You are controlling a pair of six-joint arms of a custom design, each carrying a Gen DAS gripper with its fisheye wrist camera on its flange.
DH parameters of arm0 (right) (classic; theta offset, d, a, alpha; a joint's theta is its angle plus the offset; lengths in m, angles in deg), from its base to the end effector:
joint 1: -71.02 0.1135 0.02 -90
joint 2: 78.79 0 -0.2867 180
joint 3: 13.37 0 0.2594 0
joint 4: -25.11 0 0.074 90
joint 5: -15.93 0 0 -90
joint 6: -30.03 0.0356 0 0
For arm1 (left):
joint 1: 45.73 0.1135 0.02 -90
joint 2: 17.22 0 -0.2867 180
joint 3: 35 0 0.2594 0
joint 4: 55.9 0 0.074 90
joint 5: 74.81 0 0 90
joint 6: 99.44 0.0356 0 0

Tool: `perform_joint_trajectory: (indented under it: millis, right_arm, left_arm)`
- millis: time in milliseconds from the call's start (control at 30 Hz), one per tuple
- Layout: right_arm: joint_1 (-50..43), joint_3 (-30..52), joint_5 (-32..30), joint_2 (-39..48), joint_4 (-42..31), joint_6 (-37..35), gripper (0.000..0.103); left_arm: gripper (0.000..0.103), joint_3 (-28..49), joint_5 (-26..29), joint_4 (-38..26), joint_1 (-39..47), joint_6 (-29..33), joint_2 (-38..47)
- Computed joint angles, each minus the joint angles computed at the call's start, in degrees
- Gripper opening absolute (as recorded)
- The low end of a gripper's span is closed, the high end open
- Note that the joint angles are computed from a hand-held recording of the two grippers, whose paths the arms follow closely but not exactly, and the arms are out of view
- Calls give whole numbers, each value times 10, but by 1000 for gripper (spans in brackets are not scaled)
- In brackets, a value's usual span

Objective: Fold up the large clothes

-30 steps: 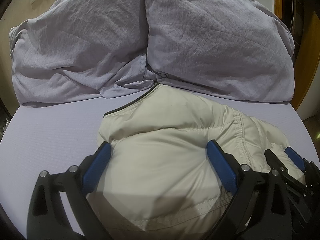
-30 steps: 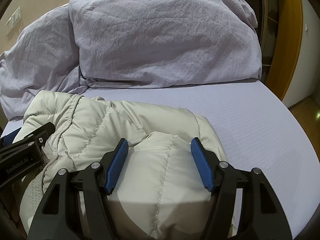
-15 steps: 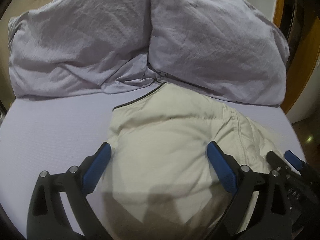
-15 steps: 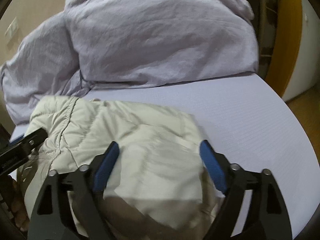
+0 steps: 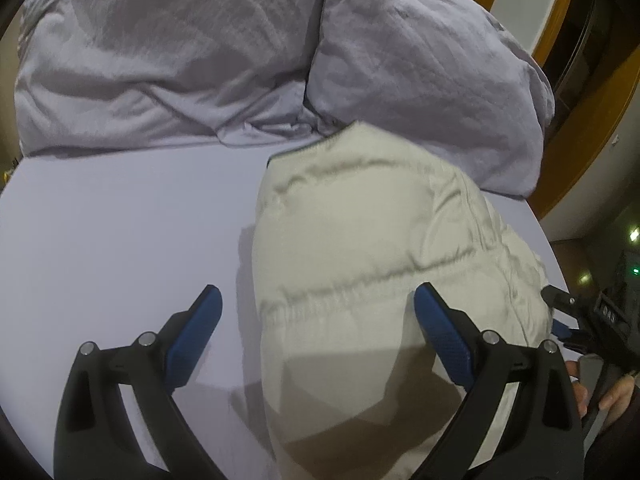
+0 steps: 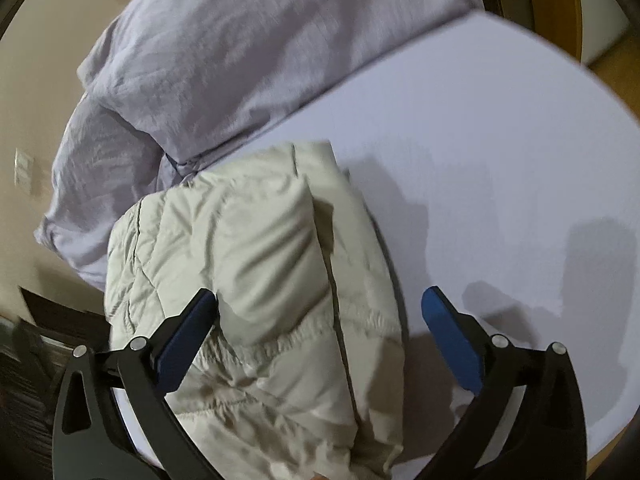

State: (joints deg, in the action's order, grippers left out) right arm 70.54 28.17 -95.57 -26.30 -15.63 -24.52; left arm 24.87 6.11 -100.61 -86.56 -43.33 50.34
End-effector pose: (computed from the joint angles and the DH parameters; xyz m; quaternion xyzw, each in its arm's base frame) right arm 0.1666 0.0117 0.2076 0.2280 0.9017 0.2649 0.2545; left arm 0.1809 -0.1489 0.2573 0.0317 0.9435 -0.1354 0.3008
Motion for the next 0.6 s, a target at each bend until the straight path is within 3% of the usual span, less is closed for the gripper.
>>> perform_joint_trajectory:
  millis: [300,600]
  right_arm:
    - [-21,-14,-95,65,38,22,102]
    - [-27,-42,-173,110,121,64,102]
  left_arm:
    - [101,-17,51,10,22,-9,3]
    - [101,-54,170,77,86,-39,18]
